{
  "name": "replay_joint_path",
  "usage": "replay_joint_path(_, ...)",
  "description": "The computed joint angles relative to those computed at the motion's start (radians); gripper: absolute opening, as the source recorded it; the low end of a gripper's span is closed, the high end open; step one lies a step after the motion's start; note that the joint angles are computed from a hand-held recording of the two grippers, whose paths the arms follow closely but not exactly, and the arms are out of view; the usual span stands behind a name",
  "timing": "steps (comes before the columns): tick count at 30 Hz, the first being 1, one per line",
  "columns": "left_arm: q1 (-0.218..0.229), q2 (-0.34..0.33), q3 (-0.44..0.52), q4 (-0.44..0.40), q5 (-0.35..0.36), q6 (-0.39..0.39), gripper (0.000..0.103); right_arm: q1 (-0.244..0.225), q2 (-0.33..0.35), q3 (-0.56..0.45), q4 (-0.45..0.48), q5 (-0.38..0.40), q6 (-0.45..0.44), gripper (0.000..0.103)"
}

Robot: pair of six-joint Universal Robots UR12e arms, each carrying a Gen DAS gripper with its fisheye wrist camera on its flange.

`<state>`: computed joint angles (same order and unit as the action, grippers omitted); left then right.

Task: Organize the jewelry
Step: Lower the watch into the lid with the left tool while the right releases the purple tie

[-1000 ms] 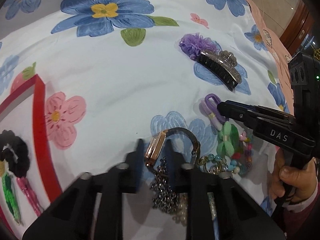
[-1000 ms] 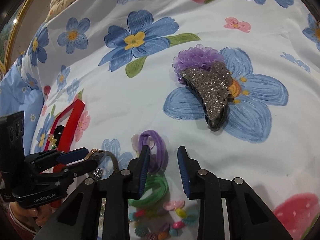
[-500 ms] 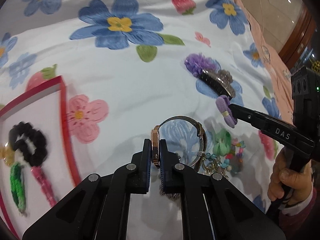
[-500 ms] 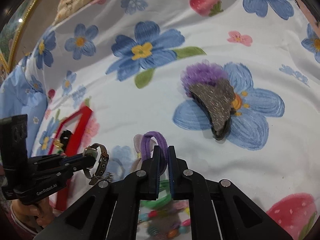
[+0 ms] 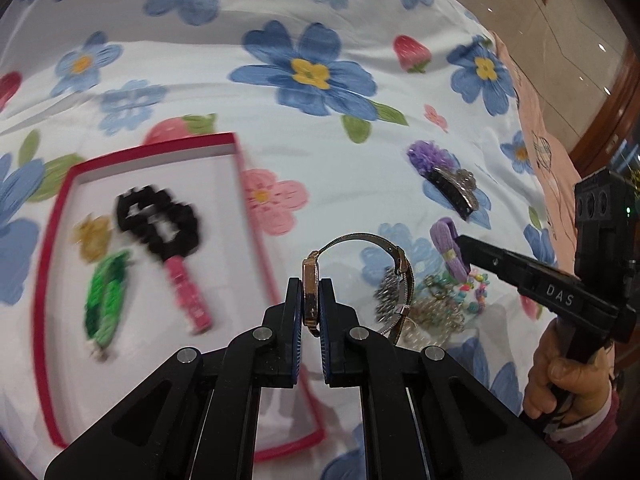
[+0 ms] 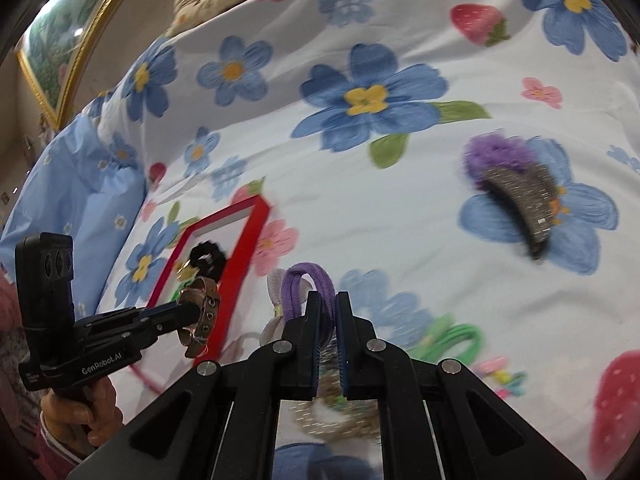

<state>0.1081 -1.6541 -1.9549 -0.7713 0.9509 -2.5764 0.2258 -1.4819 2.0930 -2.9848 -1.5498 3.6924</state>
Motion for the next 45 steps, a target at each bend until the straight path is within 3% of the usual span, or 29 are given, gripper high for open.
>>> replay_joint_path(14, 0.116, 0.033, -0.047, 0.029, 0.041, -0.02, 0.006, 0.075, 0.066, -0.076, 0.018, 0.061, -0.043, 0.006)
replay_joint_path(23, 0.159, 0.028, -0.061, 0.064, 0.086, -0.037, 0.006, 0.115, 0.115, -0.141, 0.057, 0.101, -0.099, 0.006)
replay_joint_path(38, 0.151, -0.033, -0.039, 0.095, 0.206, -0.042, 0.006, 0.16, 0.214, -0.268, 0.238, 0.105, -0.206, 0.007)
replay_joint_path(45, 0.14, -0.048, -0.033, 0.092, 0.222, -0.032, 0.006, 0.163, 0.234, -0.293, 0.303, 0.086, -0.231, 0.007)
